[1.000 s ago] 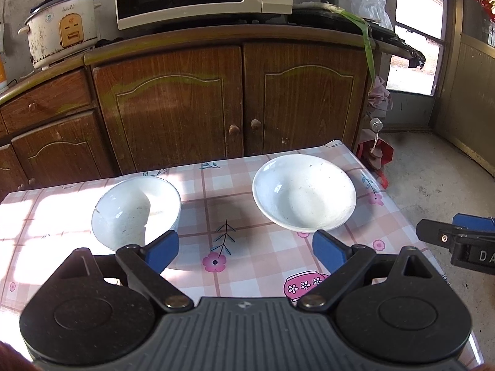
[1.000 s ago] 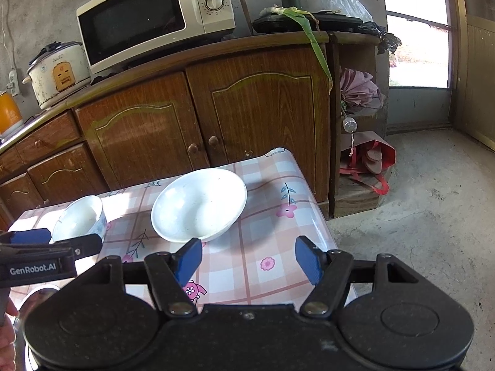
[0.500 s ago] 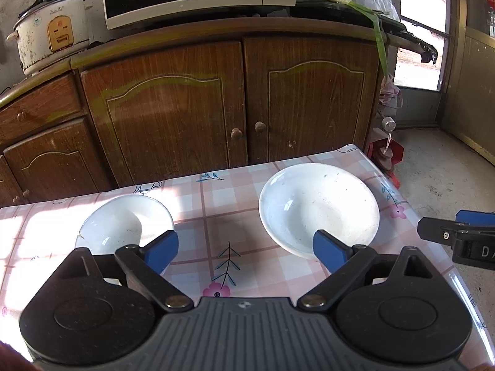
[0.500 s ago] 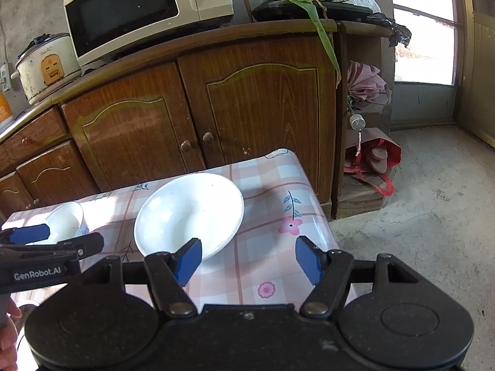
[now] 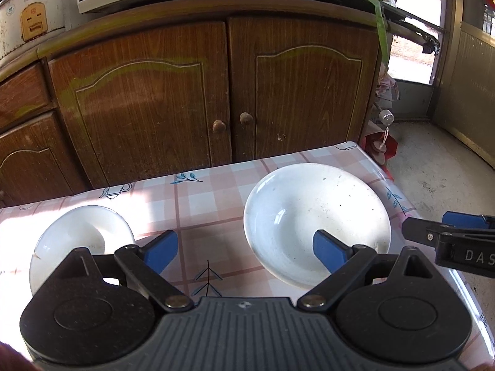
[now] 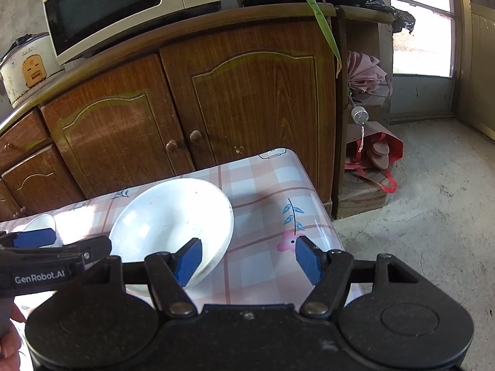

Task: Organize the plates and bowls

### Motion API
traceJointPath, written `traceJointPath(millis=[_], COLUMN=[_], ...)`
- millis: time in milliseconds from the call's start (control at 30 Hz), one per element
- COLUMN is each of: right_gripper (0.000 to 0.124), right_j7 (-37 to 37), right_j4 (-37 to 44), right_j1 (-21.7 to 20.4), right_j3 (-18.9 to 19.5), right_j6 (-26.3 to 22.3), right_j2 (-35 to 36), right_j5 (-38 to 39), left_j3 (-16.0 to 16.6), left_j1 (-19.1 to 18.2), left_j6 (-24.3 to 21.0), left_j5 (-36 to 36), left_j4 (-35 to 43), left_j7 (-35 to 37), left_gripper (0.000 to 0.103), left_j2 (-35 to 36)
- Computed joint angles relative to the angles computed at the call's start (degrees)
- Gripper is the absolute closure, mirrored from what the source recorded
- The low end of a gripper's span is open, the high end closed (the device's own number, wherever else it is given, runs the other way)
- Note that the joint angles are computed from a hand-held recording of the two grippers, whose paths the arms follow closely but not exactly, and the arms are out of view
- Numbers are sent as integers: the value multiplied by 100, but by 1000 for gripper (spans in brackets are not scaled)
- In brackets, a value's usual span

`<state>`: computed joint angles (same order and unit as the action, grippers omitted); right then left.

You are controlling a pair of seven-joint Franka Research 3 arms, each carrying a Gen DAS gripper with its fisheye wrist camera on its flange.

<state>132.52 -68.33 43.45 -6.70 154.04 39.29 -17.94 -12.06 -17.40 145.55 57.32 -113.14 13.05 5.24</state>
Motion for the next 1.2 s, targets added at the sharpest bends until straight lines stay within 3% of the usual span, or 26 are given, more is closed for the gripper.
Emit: traceJointPath(millis=[233, 433, 500, 600, 733, 800, 867, 933, 967, 1200], right_gripper=[45, 45, 45, 45, 45, 45, 52, 96, 102, 104], right_j7=[-161, -256, -260, -333, -436, -527, -604, -710, -803, -451], right_j4=[647, 1196, 1338, 1604, 1973, 2268, 2601, 2996, 3087, 1865], right_j1=[-93, -142, -130, -168, -202, -217, -226, -272, -304, -92], right_j3=[70, 85, 48, 92, 145, 170, 181, 261, 334, 41], right_j6=[-158, -327, -317, -363, -416, -452, -552, -743, -785, -113], right_j2=[506, 908, 1031, 1245, 1530, 1731, 1937, 2163, 2217, 1556], right_j5=[201, 426, 456, 568, 722, 802, 882, 1017, 1107, 1002], left_j3=[74, 202, 247, 290, 340, 344, 380, 431, 446, 448], left_j1=[-69, -77, -96, -79, -87, -83, -88, -115, -117, -92], left_j6=[-49, -20, -40, 64, 258, 293, 418, 523, 585, 894], left_j5=[77, -117, -74, -107, -84, -156, -165, -45, -2, 57], left_j4=[362, 525, 555, 561, 586, 627, 618, 583, 559, 342], left_j7=[253, 360, 382, 331, 340, 437, 448, 309, 251, 112], left_gripper=[8, 18, 27, 32, 53, 76, 78, 79, 81, 83], left_j2=[393, 617, 664, 716, 806, 867, 908, 896, 881, 750])
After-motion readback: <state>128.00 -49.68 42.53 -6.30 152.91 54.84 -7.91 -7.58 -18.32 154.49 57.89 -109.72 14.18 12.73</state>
